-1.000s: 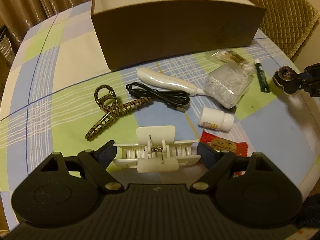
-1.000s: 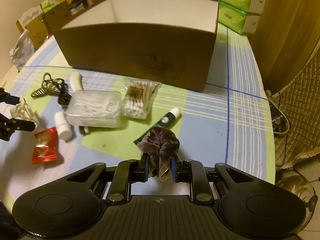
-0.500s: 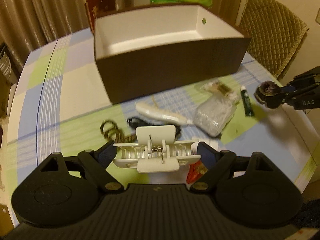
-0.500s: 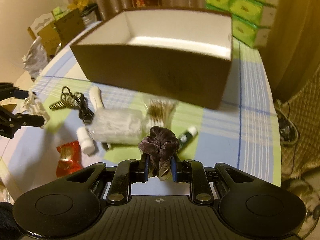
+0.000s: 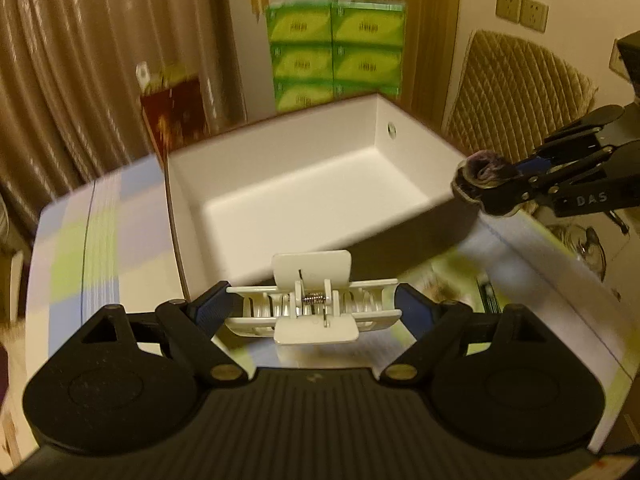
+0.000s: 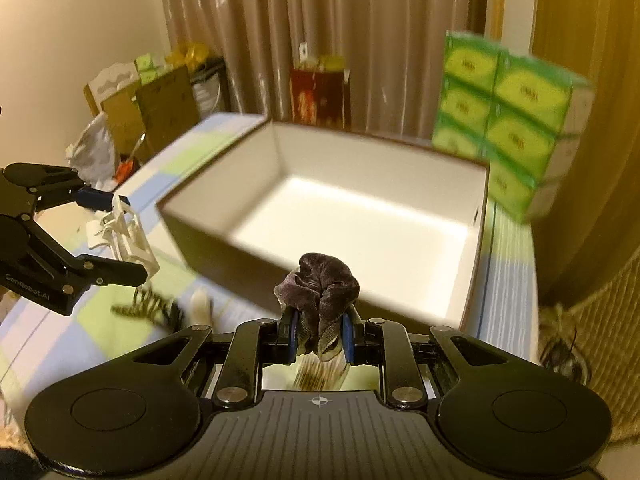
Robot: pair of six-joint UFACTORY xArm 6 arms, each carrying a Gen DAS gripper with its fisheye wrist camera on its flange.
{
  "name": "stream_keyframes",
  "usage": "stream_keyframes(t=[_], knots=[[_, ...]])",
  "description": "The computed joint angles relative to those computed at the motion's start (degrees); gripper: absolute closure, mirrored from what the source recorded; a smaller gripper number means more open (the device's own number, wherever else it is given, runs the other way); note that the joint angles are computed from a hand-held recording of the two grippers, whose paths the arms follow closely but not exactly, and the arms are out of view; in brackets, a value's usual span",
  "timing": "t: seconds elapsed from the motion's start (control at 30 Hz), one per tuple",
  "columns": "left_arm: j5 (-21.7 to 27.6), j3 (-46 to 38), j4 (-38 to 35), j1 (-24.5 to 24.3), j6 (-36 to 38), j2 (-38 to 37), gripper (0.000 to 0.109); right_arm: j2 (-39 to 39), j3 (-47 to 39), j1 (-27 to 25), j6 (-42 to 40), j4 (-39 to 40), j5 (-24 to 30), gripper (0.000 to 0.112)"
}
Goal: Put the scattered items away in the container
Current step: 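Lift and carry white clip with left tool while right tool carries scrunchie into box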
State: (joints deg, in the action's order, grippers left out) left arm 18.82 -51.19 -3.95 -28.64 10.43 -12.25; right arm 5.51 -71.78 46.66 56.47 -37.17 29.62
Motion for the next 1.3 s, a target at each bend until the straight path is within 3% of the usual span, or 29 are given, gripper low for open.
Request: stream_keyframes(t=[0.13,0.33,0.53,0.67,0.83,1.3], knots=[[0.9,-8.3,-2.4,0.8,4.3,6.9,0.023,4.5,-6.2,-2.4,-5.1,2.2,0.5,0.094],[6.7,-21.3,-7.8,1.6,9.6,18.2,0.023,13.2,-15.4,-5.7,-18.3,13.8,1.6,0.094],[13.6,-32.8,-10.2,2.6,11.3,29.1,0.023,21.9,-24.1,-7.3,-29.8,23.9,7.3,0.094],[19.9,-41.9,-8.7,2.8,7.2,36.7,0.023,26.3,-28.8,-8.7,-32.2,27.4,11.0,0.094],[24.3,-48.1,-9.4,2.7,5.0,42.1,0.023,29.0,-32.4,-9.7,-34.6,31.1,14.3,0.094],[32.9,-56.6,-7.4,3.5,0.6,47.8,0.02,32.0,-36.0,-10.6,-38.5,35.5,17.5,0.094]])
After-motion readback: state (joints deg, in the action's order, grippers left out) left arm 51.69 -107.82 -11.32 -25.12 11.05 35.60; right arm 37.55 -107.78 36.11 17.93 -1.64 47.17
